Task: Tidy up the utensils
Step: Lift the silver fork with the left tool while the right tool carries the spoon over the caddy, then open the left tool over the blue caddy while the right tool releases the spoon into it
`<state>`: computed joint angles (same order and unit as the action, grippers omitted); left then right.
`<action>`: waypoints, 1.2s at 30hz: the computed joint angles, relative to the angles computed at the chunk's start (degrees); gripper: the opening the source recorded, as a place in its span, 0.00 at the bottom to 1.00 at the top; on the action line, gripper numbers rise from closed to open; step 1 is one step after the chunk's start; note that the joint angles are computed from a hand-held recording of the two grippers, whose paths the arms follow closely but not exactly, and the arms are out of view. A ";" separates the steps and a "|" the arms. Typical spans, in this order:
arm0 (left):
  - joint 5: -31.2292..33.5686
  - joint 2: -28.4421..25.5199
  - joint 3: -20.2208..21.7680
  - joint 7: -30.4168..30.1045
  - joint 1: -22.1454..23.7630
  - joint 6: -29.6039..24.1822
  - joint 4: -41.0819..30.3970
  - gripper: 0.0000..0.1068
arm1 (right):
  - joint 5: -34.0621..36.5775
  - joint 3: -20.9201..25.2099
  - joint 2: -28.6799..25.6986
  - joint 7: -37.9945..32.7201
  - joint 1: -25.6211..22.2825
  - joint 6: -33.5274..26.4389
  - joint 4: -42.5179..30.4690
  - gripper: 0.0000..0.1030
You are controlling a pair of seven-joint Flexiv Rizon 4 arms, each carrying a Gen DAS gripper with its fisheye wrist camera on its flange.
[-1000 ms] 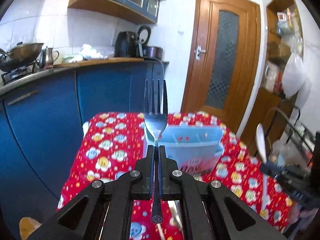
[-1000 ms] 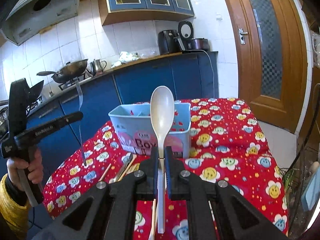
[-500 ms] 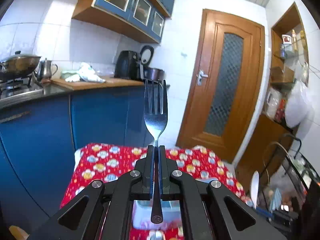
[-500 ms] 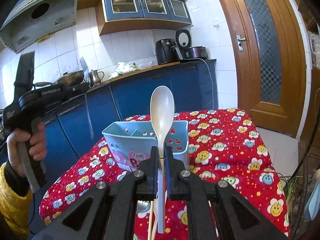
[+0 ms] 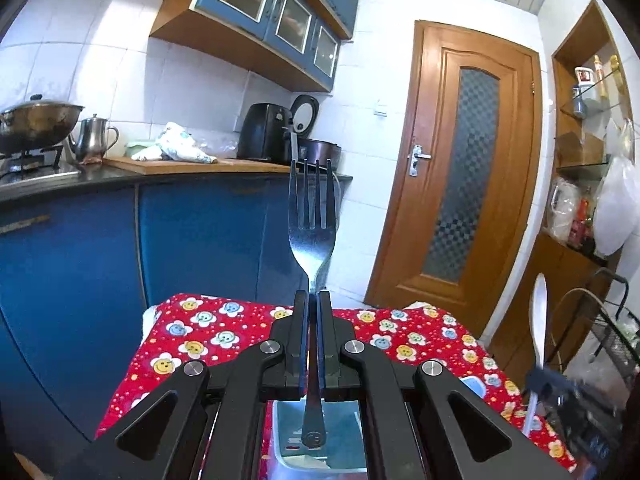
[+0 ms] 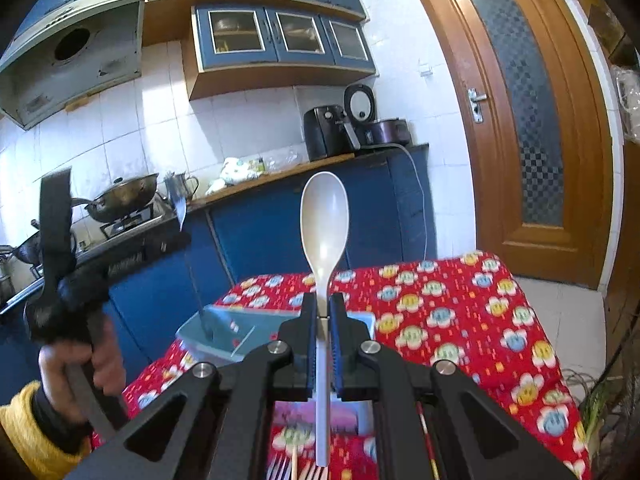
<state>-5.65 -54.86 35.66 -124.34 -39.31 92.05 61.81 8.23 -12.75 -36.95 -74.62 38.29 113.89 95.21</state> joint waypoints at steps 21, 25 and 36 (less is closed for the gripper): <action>-9.99 -5.15 -1.02 10.53 -0.54 5.39 0.25 0.03 | 3.69 -12.42 -11.36 2.65 6.24 -2.74 -10.78 0.08; -12.07 -5.35 -0.90 12.16 -1.12 5.50 1.13 0.03 | 1.63 -9.56 -10.58 2.82 4.14 -2.74 -9.75 0.08; -14.26 -4.71 -5.94 16.86 0.45 6.20 2.30 0.04 | -0.84 -5.66 -9.77 2.50 1.44 -1.52 -8.92 0.08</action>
